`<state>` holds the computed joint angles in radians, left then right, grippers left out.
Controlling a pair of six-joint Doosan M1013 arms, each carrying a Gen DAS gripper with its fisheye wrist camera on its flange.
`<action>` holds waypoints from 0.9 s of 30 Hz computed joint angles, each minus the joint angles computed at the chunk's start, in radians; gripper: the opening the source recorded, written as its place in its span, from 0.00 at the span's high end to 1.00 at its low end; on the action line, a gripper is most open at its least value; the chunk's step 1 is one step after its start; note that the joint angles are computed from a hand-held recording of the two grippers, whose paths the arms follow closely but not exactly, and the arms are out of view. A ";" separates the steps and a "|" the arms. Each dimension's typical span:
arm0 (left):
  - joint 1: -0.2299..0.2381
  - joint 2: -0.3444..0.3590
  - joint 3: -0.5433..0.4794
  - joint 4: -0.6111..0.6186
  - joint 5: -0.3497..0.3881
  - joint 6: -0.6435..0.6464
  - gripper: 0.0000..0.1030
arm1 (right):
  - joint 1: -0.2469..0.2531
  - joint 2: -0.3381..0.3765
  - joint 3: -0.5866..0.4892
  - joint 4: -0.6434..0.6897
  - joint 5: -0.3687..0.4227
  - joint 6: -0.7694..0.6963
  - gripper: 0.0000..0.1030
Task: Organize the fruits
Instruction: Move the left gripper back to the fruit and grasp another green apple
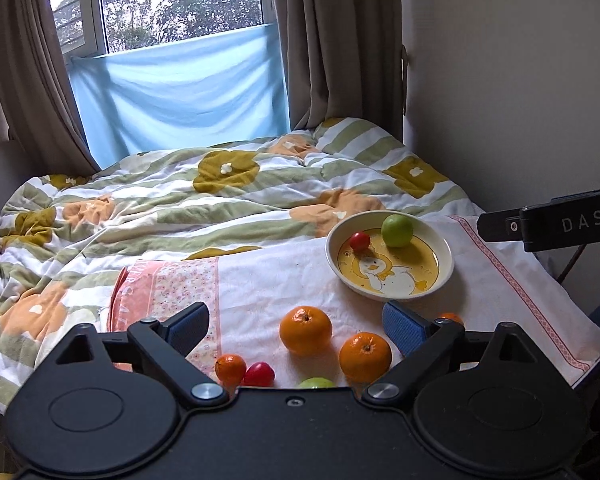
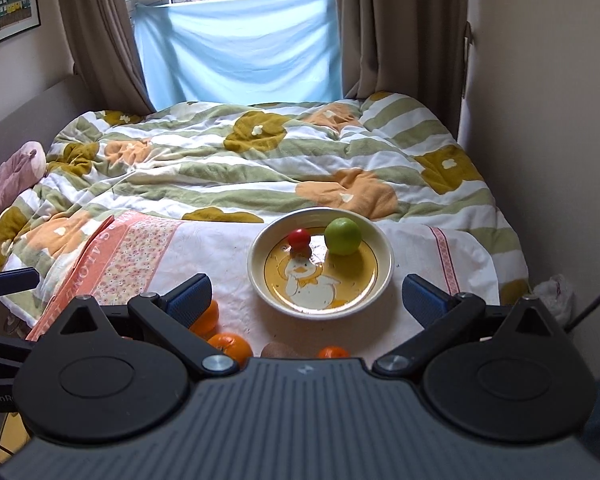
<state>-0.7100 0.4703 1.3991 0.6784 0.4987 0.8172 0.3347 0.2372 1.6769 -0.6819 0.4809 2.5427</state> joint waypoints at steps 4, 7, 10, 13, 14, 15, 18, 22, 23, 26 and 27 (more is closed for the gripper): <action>0.007 -0.015 0.036 -0.021 -0.027 0.016 0.05 | 0.026 -0.018 0.040 -0.045 -0.005 0.107 0.00; 0.011 -0.016 0.056 -0.039 -0.035 0.036 0.05 | 0.043 -0.020 0.060 -0.074 0.001 0.157 0.00; 0.017 -0.011 0.070 -0.092 -0.045 0.092 0.05 | 0.057 -0.013 0.080 -0.109 0.008 0.206 0.00; 0.020 0.000 0.081 -0.121 -0.056 0.142 0.05 | 0.065 -0.004 0.100 -0.125 0.001 0.235 0.00; 0.022 0.002 0.088 -0.130 -0.069 0.158 0.05 | 0.065 -0.002 0.108 -0.129 -0.011 0.242 0.00; 0.024 0.008 0.092 -0.140 -0.078 0.173 0.05 | 0.065 0.002 0.116 -0.136 -0.025 0.251 0.00; 0.031 0.025 0.098 -0.154 -0.105 0.209 0.05 | 0.064 0.017 0.132 -0.161 -0.064 0.277 0.00; 0.039 0.056 0.096 -0.172 -0.137 0.285 0.08 | 0.061 0.046 0.147 -0.170 -0.107 0.297 0.00; 0.041 0.064 0.095 -0.182 -0.146 0.310 0.09 | 0.059 0.052 0.149 -0.164 -0.115 0.295 0.00; 0.044 0.084 0.088 -0.208 -0.165 0.381 0.12 | 0.056 0.070 0.152 -0.172 -0.130 0.311 0.00; 0.044 0.090 0.088 -0.199 -0.174 0.384 0.12 | 0.055 0.076 0.152 -0.175 -0.134 0.312 0.00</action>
